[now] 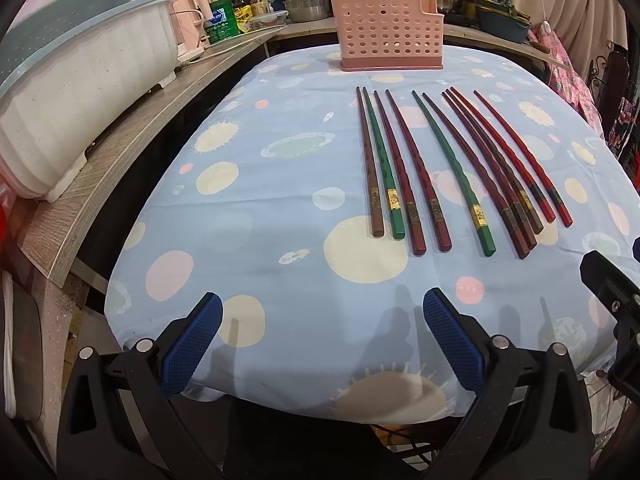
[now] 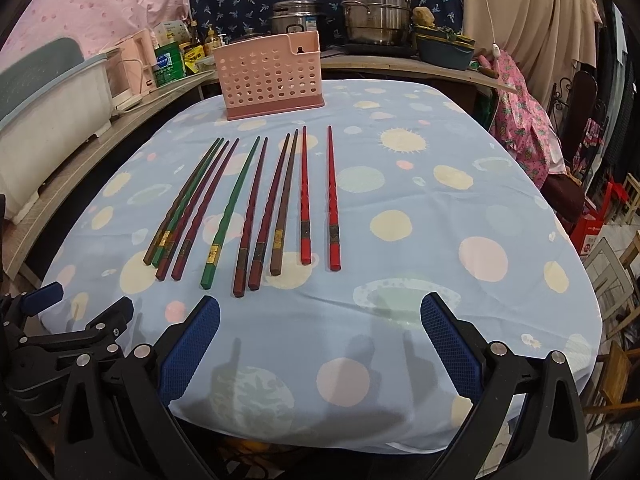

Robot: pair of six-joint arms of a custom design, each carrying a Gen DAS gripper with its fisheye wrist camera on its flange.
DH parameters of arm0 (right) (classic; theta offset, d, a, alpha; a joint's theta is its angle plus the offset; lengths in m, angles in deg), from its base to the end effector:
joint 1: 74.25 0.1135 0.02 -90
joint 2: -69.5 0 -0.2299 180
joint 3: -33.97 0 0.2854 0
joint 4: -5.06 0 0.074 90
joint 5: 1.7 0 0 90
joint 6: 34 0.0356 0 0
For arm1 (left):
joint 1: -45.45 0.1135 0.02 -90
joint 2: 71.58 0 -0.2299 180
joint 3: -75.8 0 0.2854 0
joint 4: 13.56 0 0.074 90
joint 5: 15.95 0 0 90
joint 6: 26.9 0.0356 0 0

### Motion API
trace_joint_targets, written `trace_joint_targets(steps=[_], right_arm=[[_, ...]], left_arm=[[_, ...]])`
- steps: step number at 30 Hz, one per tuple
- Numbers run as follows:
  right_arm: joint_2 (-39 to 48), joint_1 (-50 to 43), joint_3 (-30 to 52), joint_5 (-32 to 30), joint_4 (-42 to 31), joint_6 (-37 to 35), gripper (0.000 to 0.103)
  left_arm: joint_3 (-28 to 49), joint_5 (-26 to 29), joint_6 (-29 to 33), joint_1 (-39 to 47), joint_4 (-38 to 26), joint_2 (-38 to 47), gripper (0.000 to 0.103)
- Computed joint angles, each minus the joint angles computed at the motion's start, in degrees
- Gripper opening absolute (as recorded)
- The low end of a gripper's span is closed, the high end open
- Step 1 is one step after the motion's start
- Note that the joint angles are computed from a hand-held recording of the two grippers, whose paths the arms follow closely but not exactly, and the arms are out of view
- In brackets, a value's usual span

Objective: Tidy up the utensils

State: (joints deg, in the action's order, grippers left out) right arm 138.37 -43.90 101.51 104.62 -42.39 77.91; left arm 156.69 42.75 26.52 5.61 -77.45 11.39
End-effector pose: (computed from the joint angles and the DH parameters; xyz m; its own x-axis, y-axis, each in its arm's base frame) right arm 0.2585 0.1398 0.2400 -0.7235 -0.0087 -0.6902 -0.0594 0.9970 0.0498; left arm 0.2572 -0.1905 0.2359 -0.7926 -0.0019 -0.6098 -0.1088 0.9844 0.1384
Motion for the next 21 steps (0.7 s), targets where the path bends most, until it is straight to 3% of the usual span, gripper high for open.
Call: trace_joint_targets(steps=[21], right_arm=[[-0.32, -0.02, -0.23, -0.1, 0.16, -0.02, 0.096]], left_arm=[[0.48, -0.13, -0.05, -0.14, -0.22, 0.23, 0.096]])
